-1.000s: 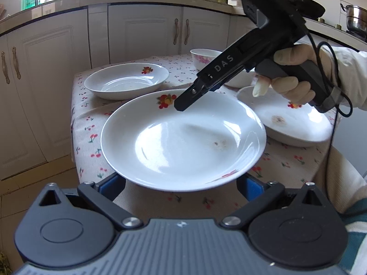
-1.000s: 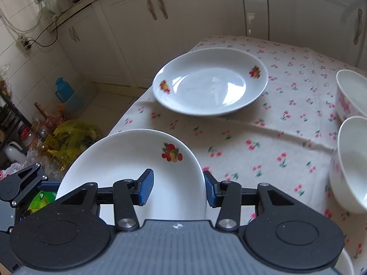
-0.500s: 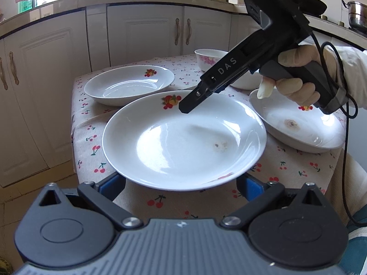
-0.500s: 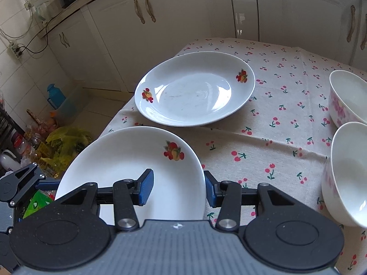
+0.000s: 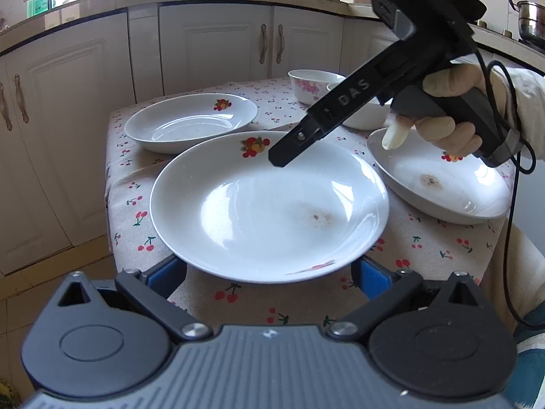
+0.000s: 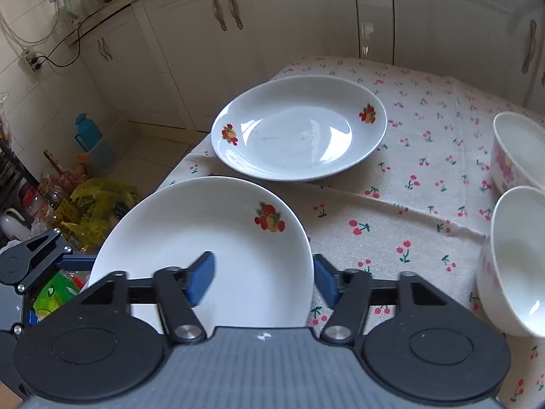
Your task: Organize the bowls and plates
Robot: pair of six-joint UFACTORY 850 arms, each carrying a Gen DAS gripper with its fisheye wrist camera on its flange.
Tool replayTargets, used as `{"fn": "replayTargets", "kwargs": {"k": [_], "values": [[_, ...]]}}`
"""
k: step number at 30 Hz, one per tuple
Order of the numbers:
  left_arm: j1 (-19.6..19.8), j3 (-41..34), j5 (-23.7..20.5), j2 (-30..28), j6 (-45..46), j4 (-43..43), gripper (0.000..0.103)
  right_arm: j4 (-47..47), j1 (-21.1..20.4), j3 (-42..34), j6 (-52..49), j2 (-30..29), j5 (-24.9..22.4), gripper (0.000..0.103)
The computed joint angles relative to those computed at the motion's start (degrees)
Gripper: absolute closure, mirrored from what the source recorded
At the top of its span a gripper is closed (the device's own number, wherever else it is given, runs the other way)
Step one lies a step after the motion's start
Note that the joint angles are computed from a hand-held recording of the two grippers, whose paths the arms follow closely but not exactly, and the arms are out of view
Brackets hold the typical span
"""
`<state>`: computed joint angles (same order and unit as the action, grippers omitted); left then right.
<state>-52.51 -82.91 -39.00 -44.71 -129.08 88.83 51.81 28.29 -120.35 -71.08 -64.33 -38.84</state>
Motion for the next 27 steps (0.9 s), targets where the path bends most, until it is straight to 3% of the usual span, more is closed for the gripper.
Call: {"fn": "replayTargets", "kwargs": {"k": [1, 7, 16, 23, 27], "values": [[-0.1, 0.1, -0.2, 0.2, 0.0, -0.2, 0.001, 1.3, 0.0, 1.7, -1.8, 1.1, 1.1, 0.018], [-2.1, -0.5, -3.4, 0.9, 2.1, -3.2, 0.001, 13.2, -1.2, 12.1, -16.2, 7.8, 3.6, 0.004], [-5.4, -7.0, -10.7, -1.0, 7.2, -8.6, 0.001, 33.6, -3.9, 28.6, -40.3, 18.1, 4.9, 0.001], [-6.8, -12.3, -13.3, -3.8, 4.0, -10.5, 0.001, 52.4, -6.9, 41.1, -62.4, 24.5, 4.9, 0.000], [-7.3, -16.2, -15.6, -6.1, 3.0, -12.0, 0.001, 57.6, -8.8, 45.9, -69.3, 26.5, 4.6, 0.000]]}}
